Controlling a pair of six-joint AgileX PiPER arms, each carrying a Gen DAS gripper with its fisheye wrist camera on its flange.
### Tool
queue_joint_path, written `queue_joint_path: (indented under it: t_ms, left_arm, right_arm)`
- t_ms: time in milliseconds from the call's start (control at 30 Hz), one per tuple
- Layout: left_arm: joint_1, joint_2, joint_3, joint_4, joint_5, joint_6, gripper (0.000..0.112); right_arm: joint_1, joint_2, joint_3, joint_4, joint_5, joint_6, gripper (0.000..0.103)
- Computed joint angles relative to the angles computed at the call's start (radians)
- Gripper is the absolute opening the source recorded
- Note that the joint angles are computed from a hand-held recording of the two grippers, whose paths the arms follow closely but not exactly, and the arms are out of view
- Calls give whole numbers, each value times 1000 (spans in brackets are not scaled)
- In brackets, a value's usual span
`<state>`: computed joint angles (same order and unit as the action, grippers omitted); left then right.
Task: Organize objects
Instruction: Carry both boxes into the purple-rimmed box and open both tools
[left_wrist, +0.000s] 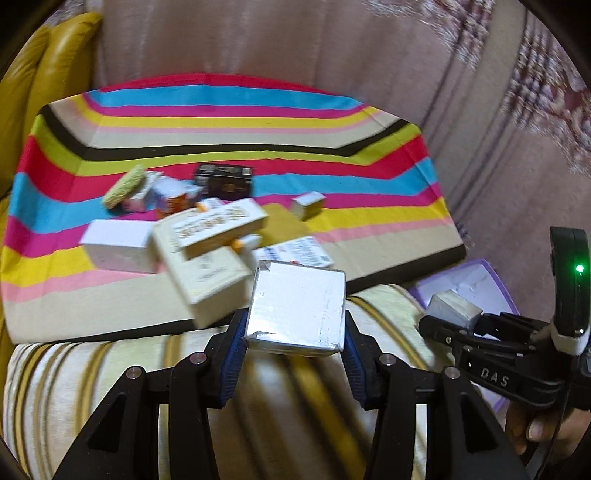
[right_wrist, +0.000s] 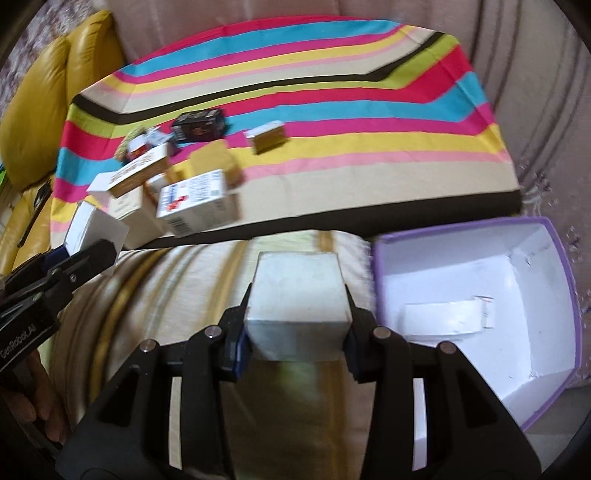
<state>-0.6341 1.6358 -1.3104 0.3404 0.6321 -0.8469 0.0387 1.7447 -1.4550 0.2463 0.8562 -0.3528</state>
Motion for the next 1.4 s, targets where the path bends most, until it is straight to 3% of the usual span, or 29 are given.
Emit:
queue_joint_path:
  t_ms: [433, 867, 967, 1000, 1067, 1133, 1200, 1400]
  left_arm:
    - [-102, 235, -330, -163, 72, 229, 49]
    - [-175, 537, -810, -392, 252, 505, 50]
    - [-180, 594, -905, -419, 317, 528, 61]
    - [-181, 599, -911, -414, 325, 524, 66]
    - [-173, 586, -887, -429, 308, 521, 68]
    - [-163, 567, -853, -438, 287, 510, 70]
    - [-152, 523, -780, -434, 250, 486, 70]
    - [-109, 366, -532, -378, 155, 412, 70]
  right_arm:
    - [-244, 57, -59, -56, -8, 20, 44]
    - [-379, 101, -137, -115, -18, 96, 44]
    - [-385, 102, -139, -125, -25, 110, 46]
    - [-385, 101, -137, -126, -29, 113, 48]
    - [-383, 100, -131, -125, -43, 112, 70]
    - [-379, 88, -109, -124, -74, 102, 83]
    - [-367, 87, -98, -134, -87, 100, 86]
    - [-315, 145, -100, -289, -16, 132, 87]
